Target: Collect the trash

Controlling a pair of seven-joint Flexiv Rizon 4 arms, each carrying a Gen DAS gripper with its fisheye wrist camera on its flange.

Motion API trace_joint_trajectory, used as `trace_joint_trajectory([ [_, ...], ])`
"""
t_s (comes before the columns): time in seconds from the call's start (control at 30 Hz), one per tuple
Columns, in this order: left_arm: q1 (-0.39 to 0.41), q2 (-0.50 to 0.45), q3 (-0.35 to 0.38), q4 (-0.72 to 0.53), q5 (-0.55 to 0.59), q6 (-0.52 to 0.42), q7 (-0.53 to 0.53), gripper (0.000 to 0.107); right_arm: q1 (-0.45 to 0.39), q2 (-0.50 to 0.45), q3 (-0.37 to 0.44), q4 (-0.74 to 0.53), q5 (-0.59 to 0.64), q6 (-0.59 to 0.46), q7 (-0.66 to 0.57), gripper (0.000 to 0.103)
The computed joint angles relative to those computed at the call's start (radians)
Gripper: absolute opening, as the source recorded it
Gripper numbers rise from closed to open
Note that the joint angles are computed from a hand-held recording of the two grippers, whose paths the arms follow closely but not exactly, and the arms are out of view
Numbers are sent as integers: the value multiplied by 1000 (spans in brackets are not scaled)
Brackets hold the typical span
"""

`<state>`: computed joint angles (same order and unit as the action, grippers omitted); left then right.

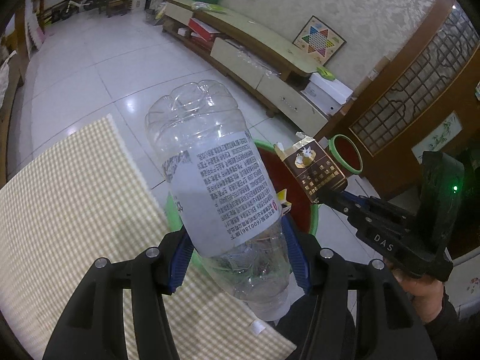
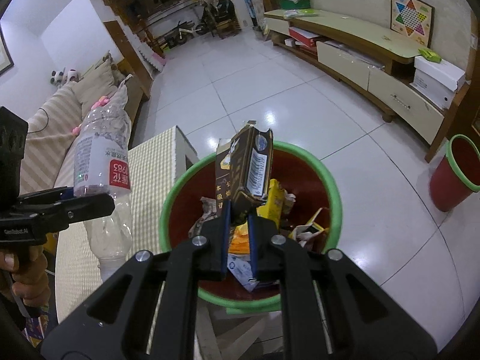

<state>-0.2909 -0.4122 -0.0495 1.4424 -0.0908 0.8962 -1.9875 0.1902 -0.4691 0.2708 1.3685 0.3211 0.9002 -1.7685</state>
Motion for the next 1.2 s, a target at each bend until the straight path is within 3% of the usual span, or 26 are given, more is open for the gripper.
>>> trace_joint_trajectory([
  [0.07,-3,-17,-2,-27,3,-13,-2,54,-9,-1,4,-4,10,-17,-5,13],
  [0.17,-7,-40,-6,-63,1,-28,-1,54,-14,14,0,19,19,2,-3,36],
  [0.5,-20,-84,-8,-131,-1,-67,19,54,-42,38,-2,51,68,40,1,65],
  [0.77,-27,-117,-2,-187,3,-110,15,54,-56,49,-6,69,72,59,2,73],
  [0.9,-35,-139,7,-229,16,-169,4,55,-44,54,-21,83,41,81,19,83],
  [1.1,-32,-118,7,-185,10,-115,-22,93,-33,61,-29,100,-1,111,53,91],
  [1.2,-26,-101,6,-159,2,-95,-37,95,-28,66,-30,107,-20,121,67,92],
])
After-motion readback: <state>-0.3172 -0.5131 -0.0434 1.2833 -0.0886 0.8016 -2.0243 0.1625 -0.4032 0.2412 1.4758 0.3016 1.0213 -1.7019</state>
